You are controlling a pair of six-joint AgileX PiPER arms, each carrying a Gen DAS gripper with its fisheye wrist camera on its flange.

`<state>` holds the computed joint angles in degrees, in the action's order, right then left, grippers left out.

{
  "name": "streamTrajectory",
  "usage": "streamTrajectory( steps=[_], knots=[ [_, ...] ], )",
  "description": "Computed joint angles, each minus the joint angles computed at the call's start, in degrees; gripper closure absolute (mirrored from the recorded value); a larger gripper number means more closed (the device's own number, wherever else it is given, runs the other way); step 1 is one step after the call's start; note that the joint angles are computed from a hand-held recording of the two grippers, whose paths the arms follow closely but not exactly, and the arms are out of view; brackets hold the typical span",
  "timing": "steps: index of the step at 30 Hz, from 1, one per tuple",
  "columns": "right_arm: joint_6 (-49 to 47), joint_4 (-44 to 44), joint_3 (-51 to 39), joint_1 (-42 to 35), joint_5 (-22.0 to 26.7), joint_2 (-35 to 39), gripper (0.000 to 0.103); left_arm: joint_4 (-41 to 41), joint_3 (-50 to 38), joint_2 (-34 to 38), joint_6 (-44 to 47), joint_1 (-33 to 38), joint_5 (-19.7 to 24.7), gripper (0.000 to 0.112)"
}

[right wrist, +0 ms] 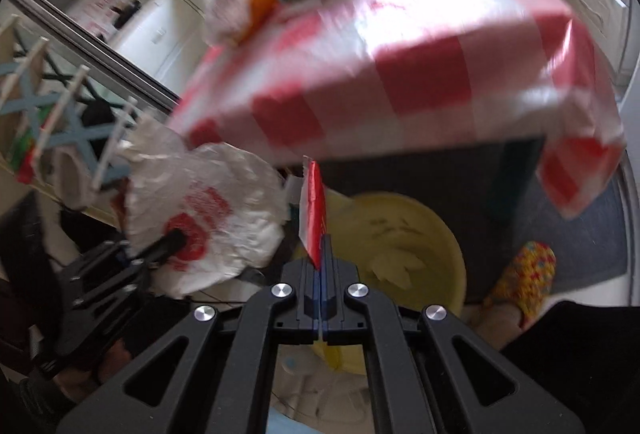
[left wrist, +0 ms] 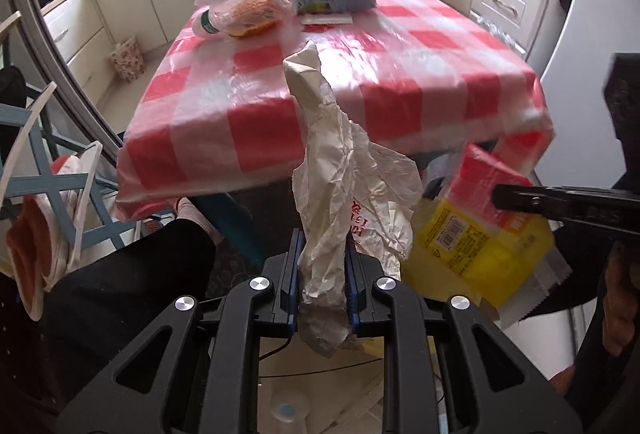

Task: Collect trash
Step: 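Carry the plastic bag and yellow package down and drop them into the yellow bucket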

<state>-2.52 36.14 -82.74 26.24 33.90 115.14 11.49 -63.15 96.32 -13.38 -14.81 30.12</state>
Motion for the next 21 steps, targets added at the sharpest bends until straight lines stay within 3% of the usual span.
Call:
streamTrajectory(
  steps=[2, 5, 7, 8, 9, 13, 17, 21],
  knots=[
    [4.5, -4.1, -2.7, 0.4, 2.3, 2.9, 0.102, -0.9, 0.5, -0.5, 0.6, 0.3, -0.4, 0.095],
    [12.9, -12.7, -9.6, 1.4, 9.8, 9.2, 0.101, -1.7, 0.9, -1.7, 1.2, 1.3, -1.0, 0.095],
    [16.2, -15.8, -11.5, 2.1, 11.9, 11.5, 0.093, -2.9, 1.0, -1.7, 2.3, 1.9, -1.1, 0.095],
    [16.1, -16.0, -11.5, 2.3, 11.7, 11.6, 0.074, -3.6, 0.7, -1.4, 3.0, 2.0, -0.7, 0.095],
    [16.5, -16.8, -10.8, 2.7, 10.4, 10.8, 0.062, -4.8, 0.4, -0.7, 4.3, 2.3, -0.3, 0.095],
    [19.1, -20.5, -8.8, 3.6, 7.1, 7.9, 0.062, -8.9, -1.5, 3.3, 9.6, 2.3, 2.6, 0.095],
    [21.3, -20.4, -3.4, 2.5, -0.1, 3.4, 0.060, -11.0, -5.1, 8.4, 12.7, 1.2, 6.8, 0.091],
    [25.3, -23.2, -4.7, 2.9, -3.4, 2.0, 0.055, -11.5, -6.8, 9.8, 14.3, -0.2, 7.0, 0.058]
  ],
)
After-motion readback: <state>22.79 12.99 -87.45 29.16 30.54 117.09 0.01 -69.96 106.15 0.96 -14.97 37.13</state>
